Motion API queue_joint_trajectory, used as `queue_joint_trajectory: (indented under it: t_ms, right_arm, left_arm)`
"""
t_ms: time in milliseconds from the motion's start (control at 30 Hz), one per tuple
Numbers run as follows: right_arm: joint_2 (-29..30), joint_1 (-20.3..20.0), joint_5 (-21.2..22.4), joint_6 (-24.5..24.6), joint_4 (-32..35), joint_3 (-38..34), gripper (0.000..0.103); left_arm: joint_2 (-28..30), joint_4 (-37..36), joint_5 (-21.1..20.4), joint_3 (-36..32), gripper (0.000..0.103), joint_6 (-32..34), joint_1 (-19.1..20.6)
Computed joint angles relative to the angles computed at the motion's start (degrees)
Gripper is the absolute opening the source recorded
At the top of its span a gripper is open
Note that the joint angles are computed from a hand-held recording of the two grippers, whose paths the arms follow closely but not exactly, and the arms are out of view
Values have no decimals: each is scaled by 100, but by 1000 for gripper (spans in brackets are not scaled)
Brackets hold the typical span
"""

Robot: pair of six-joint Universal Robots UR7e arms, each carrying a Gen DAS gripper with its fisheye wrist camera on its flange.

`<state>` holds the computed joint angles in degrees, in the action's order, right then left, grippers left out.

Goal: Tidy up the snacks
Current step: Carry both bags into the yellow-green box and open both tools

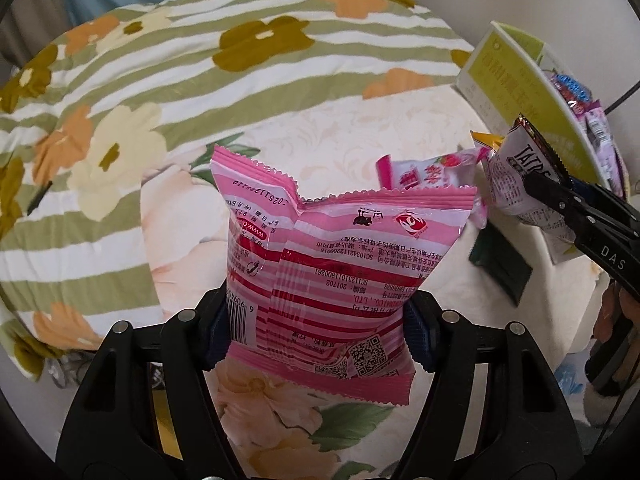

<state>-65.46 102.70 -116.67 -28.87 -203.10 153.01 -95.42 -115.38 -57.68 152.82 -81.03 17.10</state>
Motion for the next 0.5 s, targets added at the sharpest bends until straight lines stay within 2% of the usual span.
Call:
queue_joint_trajectory:
  t_ms: [100,300,400,500]
  right_arm:
    - [-405,52,141,170,214,82,40]
    - [-1645,455,428,687,1316,51,40]
    - [-2358,671,593,877,1951,-52,40]
    - [-2943,697,858,988,2486,-168,40]
  left_arm:
    - [-89,180,41,-108,66,-77,-205]
    - [-51,223,239,-490,66,29,-429]
    - [175,104,410,-772,66,211,-453]
    - [551,-14,636,-1138,66,426,-454]
